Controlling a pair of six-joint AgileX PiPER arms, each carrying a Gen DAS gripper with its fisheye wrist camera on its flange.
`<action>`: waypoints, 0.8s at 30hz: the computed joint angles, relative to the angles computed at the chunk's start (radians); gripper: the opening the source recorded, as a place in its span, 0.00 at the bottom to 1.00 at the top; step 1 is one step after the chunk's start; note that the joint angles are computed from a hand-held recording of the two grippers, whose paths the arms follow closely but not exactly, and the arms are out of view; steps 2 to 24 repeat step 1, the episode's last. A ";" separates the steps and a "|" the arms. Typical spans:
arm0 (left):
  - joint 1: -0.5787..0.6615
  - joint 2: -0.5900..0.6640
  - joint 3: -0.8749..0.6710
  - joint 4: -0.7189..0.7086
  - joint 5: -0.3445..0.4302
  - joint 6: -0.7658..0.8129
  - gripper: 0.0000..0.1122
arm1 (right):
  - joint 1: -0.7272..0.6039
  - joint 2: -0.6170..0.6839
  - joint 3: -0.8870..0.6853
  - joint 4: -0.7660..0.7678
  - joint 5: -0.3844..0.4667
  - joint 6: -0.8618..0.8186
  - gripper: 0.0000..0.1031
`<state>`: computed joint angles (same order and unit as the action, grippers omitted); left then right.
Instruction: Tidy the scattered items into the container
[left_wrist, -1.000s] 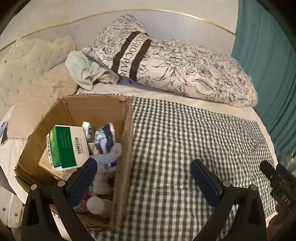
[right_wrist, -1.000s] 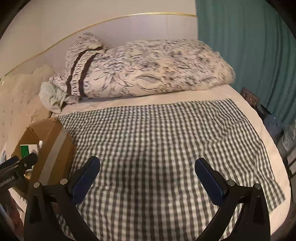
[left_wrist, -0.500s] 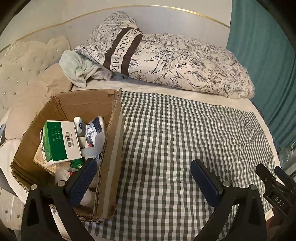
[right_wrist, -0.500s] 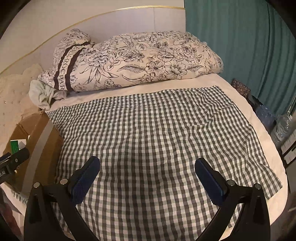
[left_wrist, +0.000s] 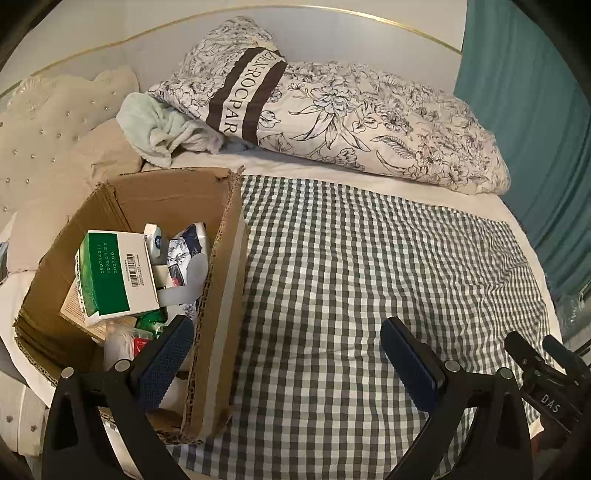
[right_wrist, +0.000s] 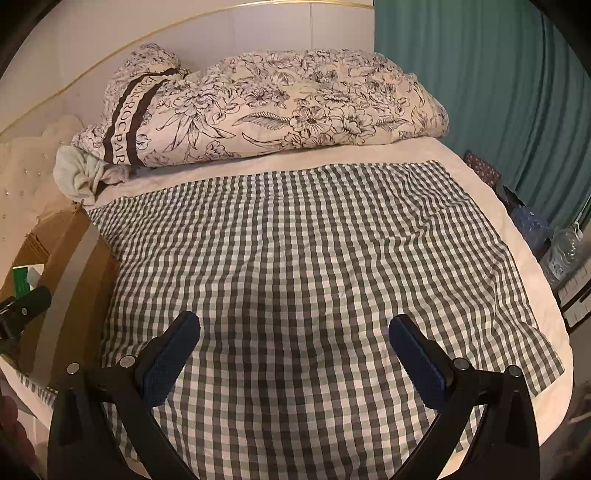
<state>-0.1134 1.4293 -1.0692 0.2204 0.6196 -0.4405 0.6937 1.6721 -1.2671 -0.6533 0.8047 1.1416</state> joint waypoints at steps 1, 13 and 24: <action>-0.007 -0.001 0.001 0.011 0.002 -0.009 0.92 | -0.003 0.000 0.001 0.004 -0.002 -0.002 1.00; -0.007 -0.001 0.001 0.011 0.002 -0.009 0.92 | -0.003 0.000 0.001 0.004 -0.002 -0.002 1.00; -0.007 -0.001 0.001 0.011 0.002 -0.009 0.92 | -0.003 0.000 0.001 0.004 -0.002 -0.002 1.00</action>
